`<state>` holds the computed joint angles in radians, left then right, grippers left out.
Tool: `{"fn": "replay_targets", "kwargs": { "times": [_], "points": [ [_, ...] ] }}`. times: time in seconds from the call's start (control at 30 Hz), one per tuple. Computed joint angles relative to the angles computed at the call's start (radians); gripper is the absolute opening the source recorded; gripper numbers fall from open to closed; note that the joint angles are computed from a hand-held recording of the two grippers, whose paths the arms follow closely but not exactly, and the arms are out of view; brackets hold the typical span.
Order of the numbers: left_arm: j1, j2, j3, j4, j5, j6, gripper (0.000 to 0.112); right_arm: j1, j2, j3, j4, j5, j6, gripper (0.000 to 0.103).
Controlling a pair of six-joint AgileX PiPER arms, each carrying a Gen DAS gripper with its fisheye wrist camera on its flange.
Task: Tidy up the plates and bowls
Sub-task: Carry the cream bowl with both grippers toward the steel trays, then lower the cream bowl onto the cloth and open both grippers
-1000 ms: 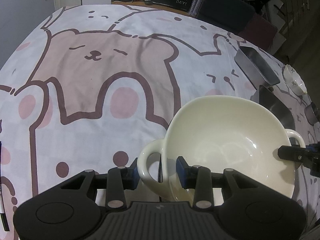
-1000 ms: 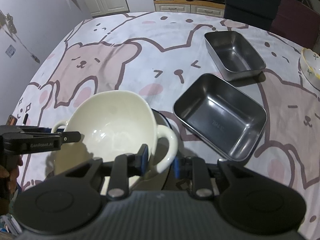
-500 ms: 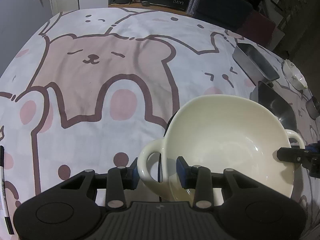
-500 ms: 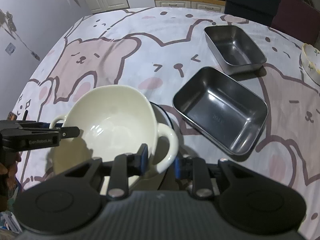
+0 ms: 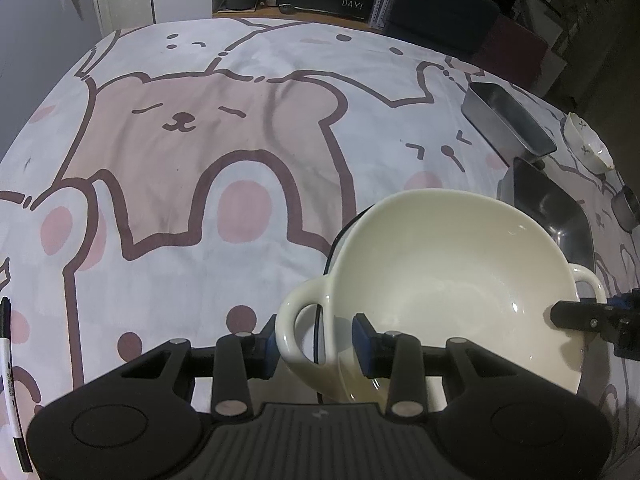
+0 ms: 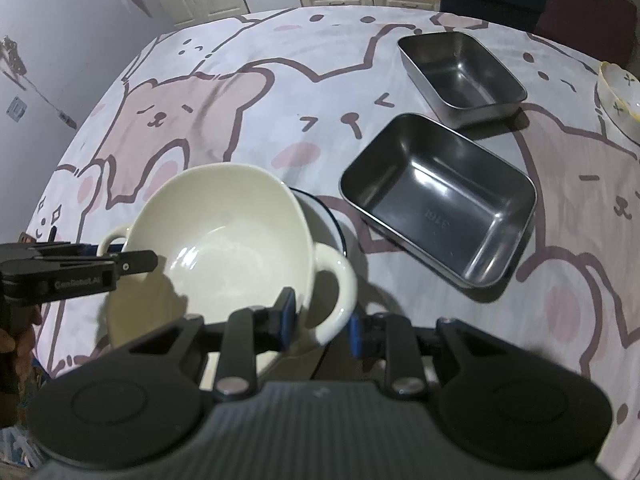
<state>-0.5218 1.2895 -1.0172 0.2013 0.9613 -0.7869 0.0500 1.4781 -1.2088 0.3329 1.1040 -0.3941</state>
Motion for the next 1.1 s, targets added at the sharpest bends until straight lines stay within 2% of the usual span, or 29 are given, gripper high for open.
{"fn": "replay_targets", "kwargs": {
  "times": [1.1],
  "points": [
    [-0.016,-0.003,-0.013,0.003,0.004,0.008,0.032,-0.095,0.031,0.075,0.11,-0.027,0.0,0.032]
  ]
}}
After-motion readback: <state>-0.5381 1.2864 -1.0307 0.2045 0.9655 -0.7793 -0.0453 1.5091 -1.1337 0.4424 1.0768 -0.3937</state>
